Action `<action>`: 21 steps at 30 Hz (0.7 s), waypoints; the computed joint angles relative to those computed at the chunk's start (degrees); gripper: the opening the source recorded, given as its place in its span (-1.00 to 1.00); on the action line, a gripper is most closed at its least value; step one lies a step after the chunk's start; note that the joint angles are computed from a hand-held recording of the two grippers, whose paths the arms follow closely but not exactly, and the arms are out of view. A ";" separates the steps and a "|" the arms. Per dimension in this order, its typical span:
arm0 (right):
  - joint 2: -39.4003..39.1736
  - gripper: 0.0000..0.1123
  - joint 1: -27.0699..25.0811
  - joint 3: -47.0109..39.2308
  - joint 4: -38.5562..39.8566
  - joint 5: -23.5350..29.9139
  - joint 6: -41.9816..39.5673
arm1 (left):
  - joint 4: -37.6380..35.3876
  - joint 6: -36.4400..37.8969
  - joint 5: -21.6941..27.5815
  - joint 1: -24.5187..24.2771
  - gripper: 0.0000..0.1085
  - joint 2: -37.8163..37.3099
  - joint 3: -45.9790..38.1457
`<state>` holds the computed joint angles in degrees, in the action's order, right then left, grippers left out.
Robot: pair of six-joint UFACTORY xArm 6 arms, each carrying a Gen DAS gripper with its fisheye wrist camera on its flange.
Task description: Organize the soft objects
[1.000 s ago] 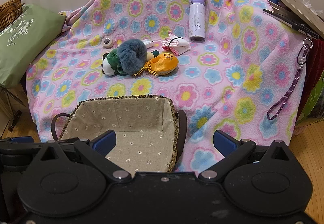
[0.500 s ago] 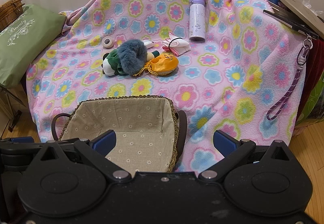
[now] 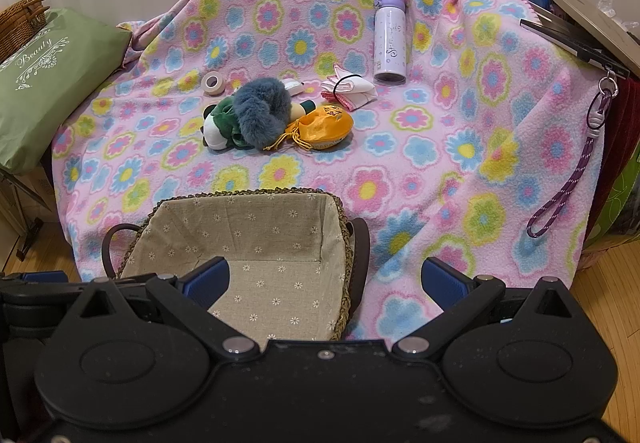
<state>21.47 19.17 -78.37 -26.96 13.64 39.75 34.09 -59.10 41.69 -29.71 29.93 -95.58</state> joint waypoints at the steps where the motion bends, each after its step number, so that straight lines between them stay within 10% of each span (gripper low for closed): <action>1: 0.00 0.83 0.00 -0.01 0.07 0.02 -0.08 | -0.03 0.02 -0.04 0.01 0.83 -0.03 0.07; 21: -0.07 0.83 0.05 0.09 0.28 0.06 -0.29 | 0.03 -0.22 -0.23 -0.05 0.83 -0.03 0.53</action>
